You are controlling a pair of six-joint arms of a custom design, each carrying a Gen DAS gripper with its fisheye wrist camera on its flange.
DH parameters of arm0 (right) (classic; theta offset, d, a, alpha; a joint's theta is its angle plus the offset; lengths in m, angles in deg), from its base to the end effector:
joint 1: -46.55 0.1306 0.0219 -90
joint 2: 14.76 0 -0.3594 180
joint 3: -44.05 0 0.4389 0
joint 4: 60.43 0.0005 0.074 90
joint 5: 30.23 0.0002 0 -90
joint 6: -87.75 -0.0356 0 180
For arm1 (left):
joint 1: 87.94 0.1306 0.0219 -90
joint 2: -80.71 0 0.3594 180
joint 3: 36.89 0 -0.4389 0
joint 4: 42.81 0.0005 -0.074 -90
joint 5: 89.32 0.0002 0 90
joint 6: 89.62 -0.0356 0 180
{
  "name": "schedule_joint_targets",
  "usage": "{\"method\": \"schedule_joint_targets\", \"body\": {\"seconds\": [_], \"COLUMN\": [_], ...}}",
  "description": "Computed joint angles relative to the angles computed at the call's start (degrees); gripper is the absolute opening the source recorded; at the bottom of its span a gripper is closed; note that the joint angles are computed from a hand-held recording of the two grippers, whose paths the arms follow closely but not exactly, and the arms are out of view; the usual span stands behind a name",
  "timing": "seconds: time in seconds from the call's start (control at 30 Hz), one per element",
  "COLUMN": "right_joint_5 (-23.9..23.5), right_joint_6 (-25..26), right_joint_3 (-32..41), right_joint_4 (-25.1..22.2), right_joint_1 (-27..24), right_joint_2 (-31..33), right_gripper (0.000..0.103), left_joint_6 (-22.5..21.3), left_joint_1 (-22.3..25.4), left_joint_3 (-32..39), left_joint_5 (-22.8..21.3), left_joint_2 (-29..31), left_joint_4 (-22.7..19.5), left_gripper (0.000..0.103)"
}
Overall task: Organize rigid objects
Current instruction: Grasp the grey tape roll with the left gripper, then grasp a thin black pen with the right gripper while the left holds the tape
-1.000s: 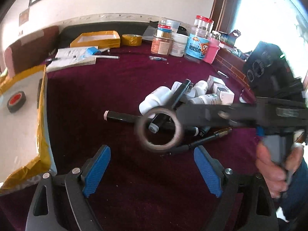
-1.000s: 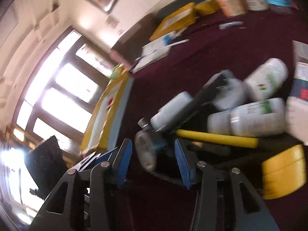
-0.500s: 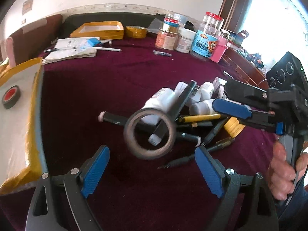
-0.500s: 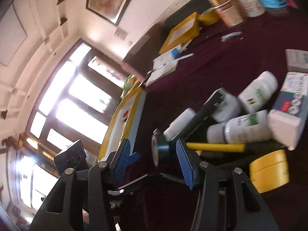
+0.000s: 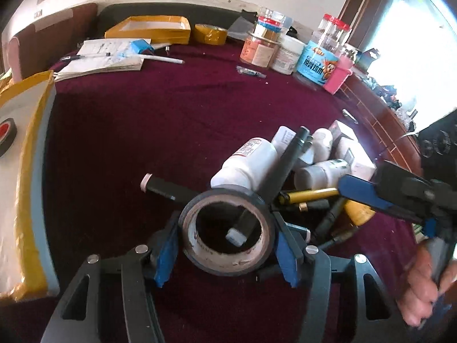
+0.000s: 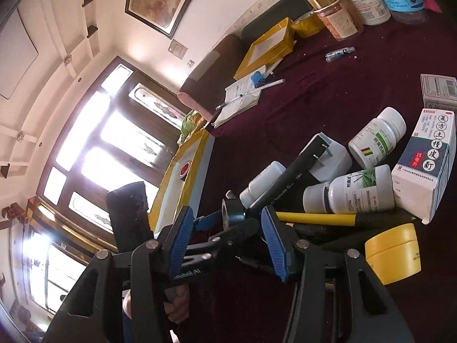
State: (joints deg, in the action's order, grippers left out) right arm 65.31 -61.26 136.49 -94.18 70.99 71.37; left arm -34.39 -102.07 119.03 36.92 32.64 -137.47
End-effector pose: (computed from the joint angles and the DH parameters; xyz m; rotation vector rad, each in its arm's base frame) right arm 0.4850 0.2161 0.4868 0.6975 2.0294 0.7899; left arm 0.6705 -0.1910 0.4794 1.2092 2.3090 -0.7584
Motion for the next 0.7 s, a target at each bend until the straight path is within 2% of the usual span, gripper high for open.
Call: {"method": "schedule_joint_targets", "body": {"seconds": [0.13, 0.2, 0.33, 0.43, 0.7], "right_joint_5": [-2.0, -2.7, -0.7, 0.3, 0.8], "right_joint_6": [-1.1, -0.9, 0.1, 1.1, 6.4], "right_joint_3": [0.2, 0.9, 2.1, 3.6, 8.5], "right_joint_4": [-1.5, -3.5, -9.5, -14.5, -21.9], "right_joint_1": [-0.7, -0.8, -0.1, 0.5, 3.4], "right_joint_2": [0.4, 0.8, 0.8, 1.7, 5.5], "right_gripper": [0.049, 0.049, 0.049, 0.049, 0.049], "left_joint_6": [-1.8, -2.6, -4.6, -5.7, -6.8], "left_joint_1": [1.9, 3.0, 5.2, 6.3, 7.7], "left_joint_3": [-5.4, -8.2, -12.9, -13.9, -15.8], "left_joint_5": [1.0, 1.6, 3.1, 4.6, 7.4], "left_joint_2": [-3.8, -5.8, -8.7, -8.8, -9.3], "left_joint_4": [0.4, 1.0, 2.6, 2.1, 2.8], "left_gripper": [0.063, 0.063, 0.063, 0.063, 0.063]}}
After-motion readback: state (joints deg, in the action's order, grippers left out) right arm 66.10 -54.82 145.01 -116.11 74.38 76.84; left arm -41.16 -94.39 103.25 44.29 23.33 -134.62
